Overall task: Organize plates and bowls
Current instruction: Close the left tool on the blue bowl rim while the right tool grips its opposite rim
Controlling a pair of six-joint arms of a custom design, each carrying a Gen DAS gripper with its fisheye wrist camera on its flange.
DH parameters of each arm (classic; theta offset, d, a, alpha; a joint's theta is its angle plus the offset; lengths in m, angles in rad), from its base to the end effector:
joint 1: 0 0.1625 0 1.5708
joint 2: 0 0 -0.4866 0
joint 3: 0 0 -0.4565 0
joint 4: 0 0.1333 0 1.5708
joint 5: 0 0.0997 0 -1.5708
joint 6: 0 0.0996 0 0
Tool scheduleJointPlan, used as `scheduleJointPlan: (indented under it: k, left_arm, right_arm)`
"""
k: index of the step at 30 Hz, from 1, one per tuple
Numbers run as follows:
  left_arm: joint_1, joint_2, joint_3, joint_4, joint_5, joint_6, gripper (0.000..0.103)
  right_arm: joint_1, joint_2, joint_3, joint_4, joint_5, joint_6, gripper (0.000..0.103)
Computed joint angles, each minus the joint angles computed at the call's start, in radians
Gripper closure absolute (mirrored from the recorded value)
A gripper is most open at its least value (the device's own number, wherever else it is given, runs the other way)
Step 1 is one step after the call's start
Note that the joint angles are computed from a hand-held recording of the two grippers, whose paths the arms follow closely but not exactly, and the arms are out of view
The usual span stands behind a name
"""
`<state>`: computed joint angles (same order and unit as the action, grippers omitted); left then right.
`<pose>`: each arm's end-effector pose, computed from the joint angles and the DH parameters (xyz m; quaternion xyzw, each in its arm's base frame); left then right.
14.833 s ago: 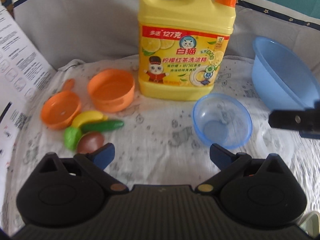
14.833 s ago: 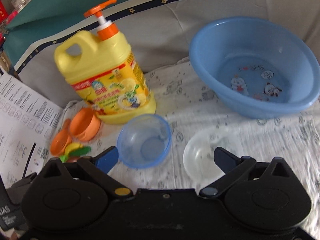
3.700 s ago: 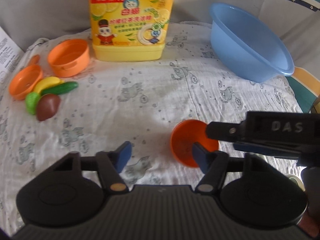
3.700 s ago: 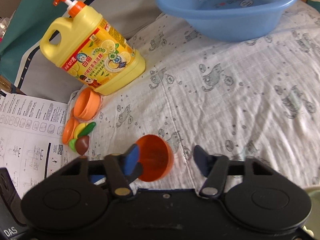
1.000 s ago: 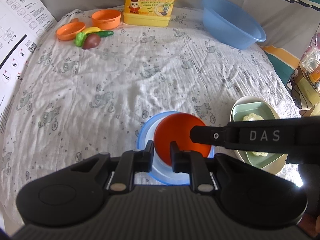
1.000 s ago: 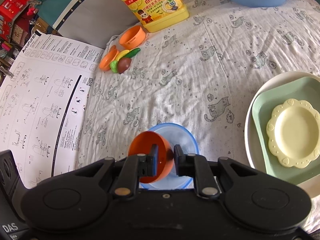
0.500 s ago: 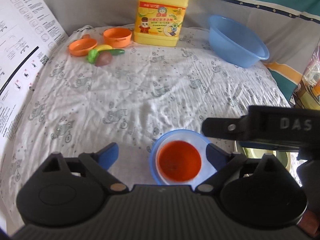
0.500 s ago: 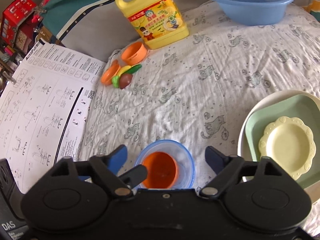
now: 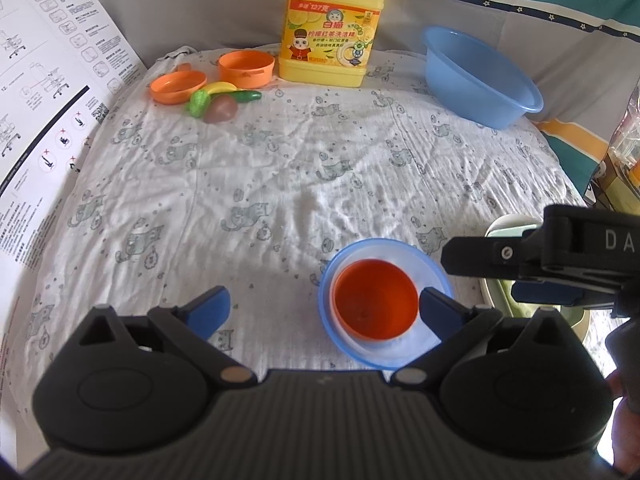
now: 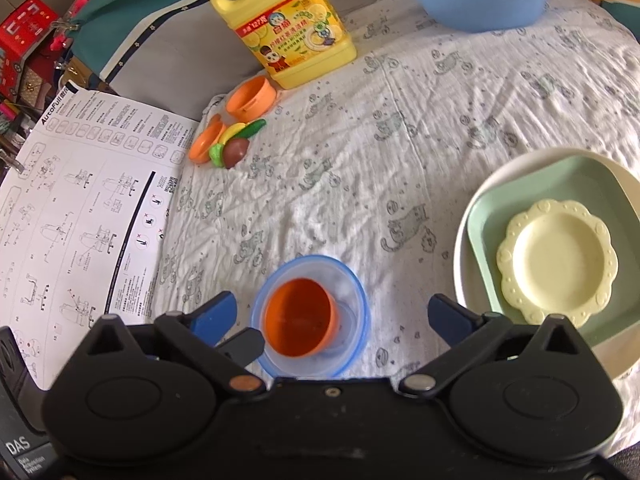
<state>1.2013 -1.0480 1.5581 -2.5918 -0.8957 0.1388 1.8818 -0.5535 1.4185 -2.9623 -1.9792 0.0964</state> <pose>-0.0944 -0.7852 0.3421 0.1485 0.9047 -0.2737 0.2909 0.3470 -0.7731 0.0419 0.0488 -0.9457 0.2892 0.1402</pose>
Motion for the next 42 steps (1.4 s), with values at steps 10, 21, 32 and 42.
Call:
scheduleJointPlan:
  k: [10, 21, 32, 42]
  left_arm:
    - [0.007, -0.009, 0.016, 0.007, -0.020, -0.006, 0.000]
    - [0.032, -0.006, 0.012, 0.019, -0.082, -0.014, 0.000]
    - [0.063, -0.003, 0.002, 0.023, -0.169, -0.024, 0.000]
    - [0.087, 0.004, -0.014, 0.026, -0.246, -0.028, 0.011]
  right_arm:
    - [-0.006, -0.014, 0.029, 0.011, -0.020, 0.043, 0.000]
    - [-0.010, -0.009, 0.022, 0.023, 0.003, 0.043, 0.000]
    - [-0.013, 0.011, -0.007, 0.035, -0.005, 0.056, 0.000]
    - [-0.011, 0.032, -0.048, 0.099, -0.031, 0.083, 0.006]
